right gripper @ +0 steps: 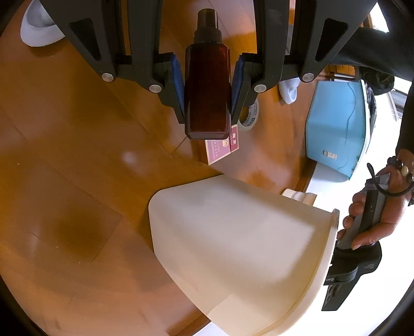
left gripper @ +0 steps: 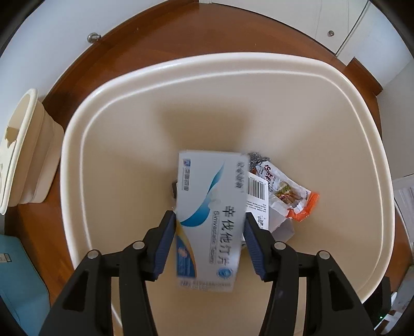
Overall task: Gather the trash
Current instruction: 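Carry the tablet box over the wastebasket with the left tool and release it, then carry the dark red bottle over the wastebasket with the right tool and release it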
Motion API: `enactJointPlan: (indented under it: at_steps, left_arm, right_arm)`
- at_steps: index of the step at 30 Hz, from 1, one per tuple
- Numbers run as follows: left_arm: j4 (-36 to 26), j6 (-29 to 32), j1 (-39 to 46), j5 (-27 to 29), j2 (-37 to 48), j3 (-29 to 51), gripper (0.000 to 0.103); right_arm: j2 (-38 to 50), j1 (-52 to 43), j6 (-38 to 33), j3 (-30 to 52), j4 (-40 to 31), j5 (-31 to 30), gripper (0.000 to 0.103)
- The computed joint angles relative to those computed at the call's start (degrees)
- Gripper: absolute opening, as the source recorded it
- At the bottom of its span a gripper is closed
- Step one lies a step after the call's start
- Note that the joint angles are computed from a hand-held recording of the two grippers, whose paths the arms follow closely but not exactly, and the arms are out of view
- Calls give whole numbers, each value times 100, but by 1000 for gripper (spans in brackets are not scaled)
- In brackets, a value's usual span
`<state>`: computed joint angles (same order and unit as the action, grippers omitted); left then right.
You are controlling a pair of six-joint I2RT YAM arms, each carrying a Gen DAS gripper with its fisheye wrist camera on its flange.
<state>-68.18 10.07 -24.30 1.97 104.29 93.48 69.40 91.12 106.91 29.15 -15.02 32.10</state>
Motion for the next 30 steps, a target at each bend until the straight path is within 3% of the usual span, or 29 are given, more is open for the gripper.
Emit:
enactJointPlan:
  at_steps: [5, 8, 10, 11, 13, 16, 20, 22, 25, 30]
  left_arm:
    - [-1, 67, 162, 273, -120, 73, 55]
    - [119, 145, 431, 874, -840, -293, 55]
    - [218, 252, 581, 973, -1402, -613, 56]
    - [279, 309, 696, 999, -1785, -834, 63]
    - [398, 401, 1024, 1036, -2641, -1439, 76]
    - [183, 580, 1774, 1290, -3733, -2276, 77]
    - [-15, 700, 2658, 1230, -4801, -3707, 79]
    - [-220, 841, 2905, 1357, -4739, -4146, 79]
    - [-107, 824, 2890, 1165, -4673, -4848, 79]
    - [65, 828, 2898, 1144, -4540, -4971, 79]
  right_arm:
    - [-224, -1, 49, 86, -465, 136, 32]
    - [-689, 10, 116, 284, -1323, 388, 32]
    - [-1225, -36, 61, 645, -2366, 717, 32]
    - [-1353, -74, -13, 800, -2680, 814, 32]
    - [-1683, -303, -461, 1394, -3597, 1122, 32]
    - [-1909, -1246, -2202, 2534, -4215, 1343, 32]
    - [-1316, -3080, -4962, 3749, -3405, 262, 33]
    - [-463, -4005, -5912, 4415, -3146, -822, 33]
    - [827, -4781, -6591, 5046, -3016, -1980, 33]
    - [2711, -5226, -7153, 5866, -3478, -3067, 33]
